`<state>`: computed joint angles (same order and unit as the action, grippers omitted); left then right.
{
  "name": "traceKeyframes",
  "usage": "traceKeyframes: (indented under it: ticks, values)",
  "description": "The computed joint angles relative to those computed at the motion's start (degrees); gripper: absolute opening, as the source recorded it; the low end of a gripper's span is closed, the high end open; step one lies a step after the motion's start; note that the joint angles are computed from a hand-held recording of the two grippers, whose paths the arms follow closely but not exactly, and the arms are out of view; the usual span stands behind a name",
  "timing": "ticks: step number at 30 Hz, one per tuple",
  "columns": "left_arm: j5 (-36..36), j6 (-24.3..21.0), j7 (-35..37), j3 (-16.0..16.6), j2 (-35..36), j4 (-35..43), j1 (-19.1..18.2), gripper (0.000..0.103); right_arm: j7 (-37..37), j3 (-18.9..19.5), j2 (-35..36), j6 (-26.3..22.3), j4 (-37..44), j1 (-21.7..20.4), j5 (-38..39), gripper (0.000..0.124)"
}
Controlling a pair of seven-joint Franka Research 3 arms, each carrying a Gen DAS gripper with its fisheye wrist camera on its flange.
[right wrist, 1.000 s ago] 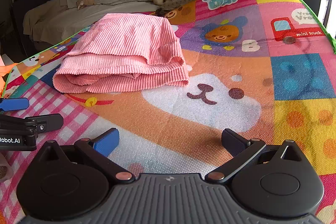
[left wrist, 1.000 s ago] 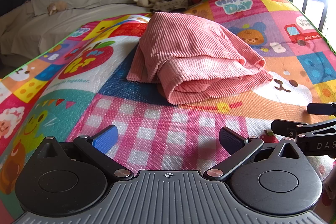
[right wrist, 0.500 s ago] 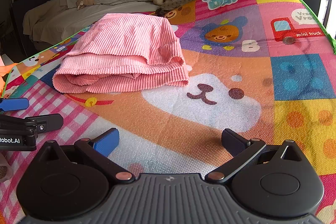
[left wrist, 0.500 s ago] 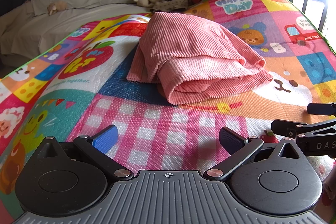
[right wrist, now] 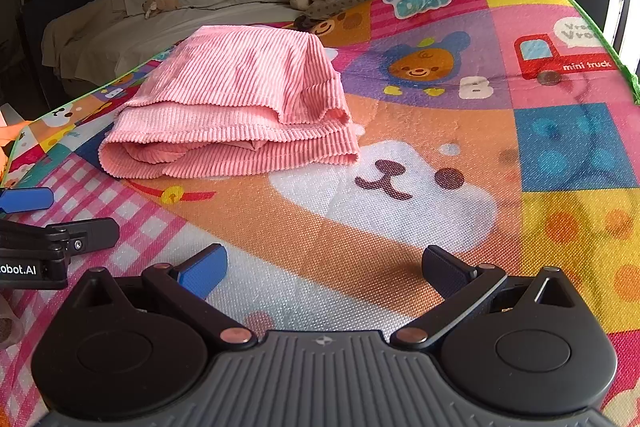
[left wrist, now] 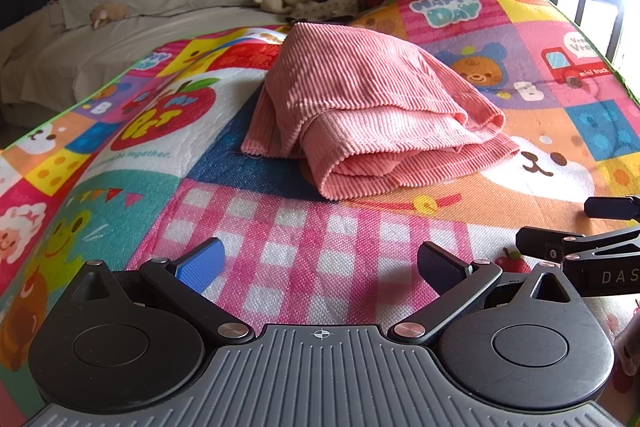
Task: Fold clothes
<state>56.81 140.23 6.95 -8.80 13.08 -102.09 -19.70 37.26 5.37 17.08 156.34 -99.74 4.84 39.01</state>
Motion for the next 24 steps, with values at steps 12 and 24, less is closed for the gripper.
traceKeyframes:
  ticks: [12,24]
  values:
    - [-0.69,-1.46,1.60,-0.02,0.54,0.91,-0.42,0.103,1.28,-0.17,-0.31,0.89,-0.62,0.42,-0.98,0.103]
    - [-0.50,0.12,0.99,0.09,-0.22,-0.17,-0.08,0.103,-4.44,1.62,-0.41,2.52,-1.21,-0.83,2.33,0.103]
